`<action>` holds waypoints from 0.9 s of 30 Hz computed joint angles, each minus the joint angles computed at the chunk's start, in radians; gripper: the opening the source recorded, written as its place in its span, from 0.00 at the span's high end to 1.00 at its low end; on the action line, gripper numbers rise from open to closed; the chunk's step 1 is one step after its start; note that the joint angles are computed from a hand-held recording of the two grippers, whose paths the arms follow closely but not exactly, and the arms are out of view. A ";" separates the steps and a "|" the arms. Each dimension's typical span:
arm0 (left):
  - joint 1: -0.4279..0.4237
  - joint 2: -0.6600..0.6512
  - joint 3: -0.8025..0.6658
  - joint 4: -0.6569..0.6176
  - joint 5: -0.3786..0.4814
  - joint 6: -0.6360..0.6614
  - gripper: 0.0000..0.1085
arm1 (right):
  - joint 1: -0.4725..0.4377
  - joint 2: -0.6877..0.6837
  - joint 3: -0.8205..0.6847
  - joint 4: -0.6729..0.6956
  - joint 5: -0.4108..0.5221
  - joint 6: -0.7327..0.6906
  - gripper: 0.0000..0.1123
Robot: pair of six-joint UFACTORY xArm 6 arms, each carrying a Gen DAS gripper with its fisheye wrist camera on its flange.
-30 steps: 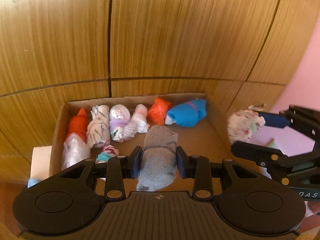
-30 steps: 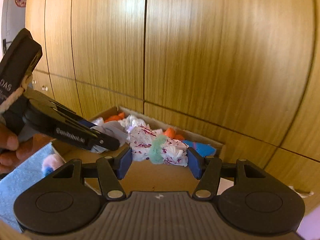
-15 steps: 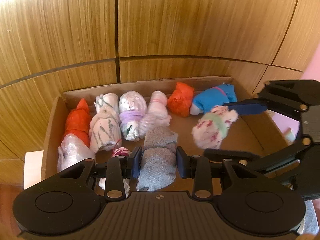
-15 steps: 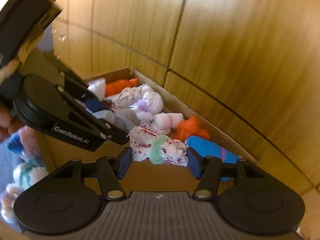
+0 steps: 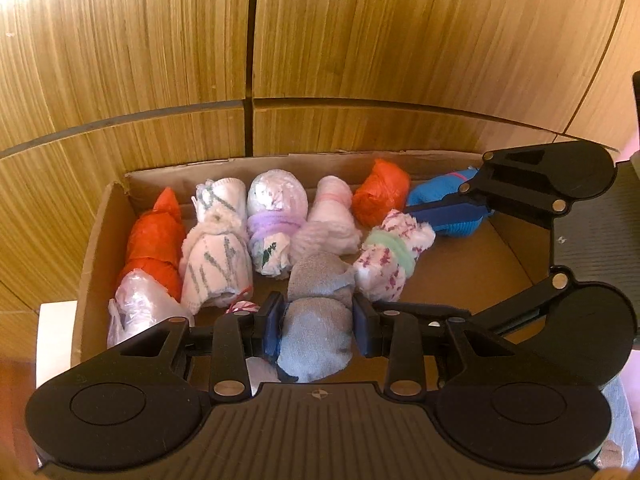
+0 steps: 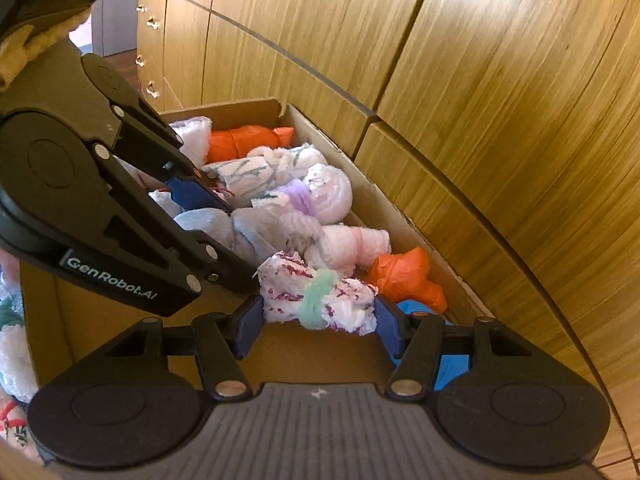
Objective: Organize objects
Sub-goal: 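Carry both rolls into the box and lower them into the second row, then open both grippers to release the rolls and lift out of the box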
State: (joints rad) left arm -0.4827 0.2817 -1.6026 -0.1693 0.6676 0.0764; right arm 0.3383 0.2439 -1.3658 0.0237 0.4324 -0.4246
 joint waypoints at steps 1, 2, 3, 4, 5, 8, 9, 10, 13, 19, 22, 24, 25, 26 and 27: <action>0.000 -0.005 0.008 0.003 -0.006 -0.005 0.60 | -0.001 0.000 0.003 0.002 -0.002 -0.001 0.49; 0.000 -0.006 0.011 0.004 -0.008 -0.007 0.59 | -0.001 -0.002 0.006 0.005 -0.006 0.001 0.49; -0.001 -0.006 0.010 0.008 -0.006 -0.008 0.58 | -0.002 -0.003 0.008 0.007 -0.009 0.004 0.48; -0.001 -0.005 0.007 0.009 -0.005 -0.008 0.57 | -0.002 -0.007 0.011 0.005 -0.009 0.008 0.48; -0.001 -0.005 0.007 0.011 -0.005 -0.012 0.55 | -0.002 -0.013 0.017 0.003 -0.011 0.012 0.48; 0.001 -0.007 0.006 0.011 -0.011 -0.032 0.47 | -0.002 -0.027 0.031 -0.017 -0.016 0.035 0.46; 0.002 -0.008 0.006 0.012 -0.013 -0.036 0.45 | -0.002 -0.030 0.034 -0.024 -0.016 0.042 0.45; 0.003 -0.012 0.009 0.012 -0.014 -0.039 0.43 | -0.001 -0.035 0.038 -0.029 -0.015 0.048 0.44; -0.001 -0.020 0.012 0.016 -0.012 -0.048 0.39 | -0.001 -0.041 0.042 -0.052 -0.012 0.062 0.42; -0.006 -0.039 0.019 0.032 -0.024 -0.055 0.35 | -0.001 -0.046 0.041 -0.060 -0.021 0.070 0.39; -0.002 -0.046 0.022 0.019 -0.028 -0.057 0.33 | 0.002 -0.042 0.033 -0.077 -0.029 0.071 0.39; 0.002 -0.057 0.035 0.017 -0.044 -0.066 0.29 | 0.003 -0.039 0.026 -0.080 -0.028 0.061 0.39; 0.003 -0.062 0.041 0.047 -0.048 -0.085 0.26 | 0.003 -0.038 0.025 -0.075 -0.026 0.053 0.39; 0.004 -0.065 0.043 0.108 -0.046 -0.123 0.25 | 0.005 -0.037 0.024 -0.072 -0.026 0.050 0.39; 0.004 -0.063 0.039 0.142 -0.042 -0.143 0.26 | 0.005 -0.036 0.023 -0.069 -0.025 0.049 0.39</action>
State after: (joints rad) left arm -0.4788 0.2189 -1.5634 -0.0271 0.6256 -0.0669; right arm 0.3437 0.2083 -1.3433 -0.0454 0.4075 -0.3759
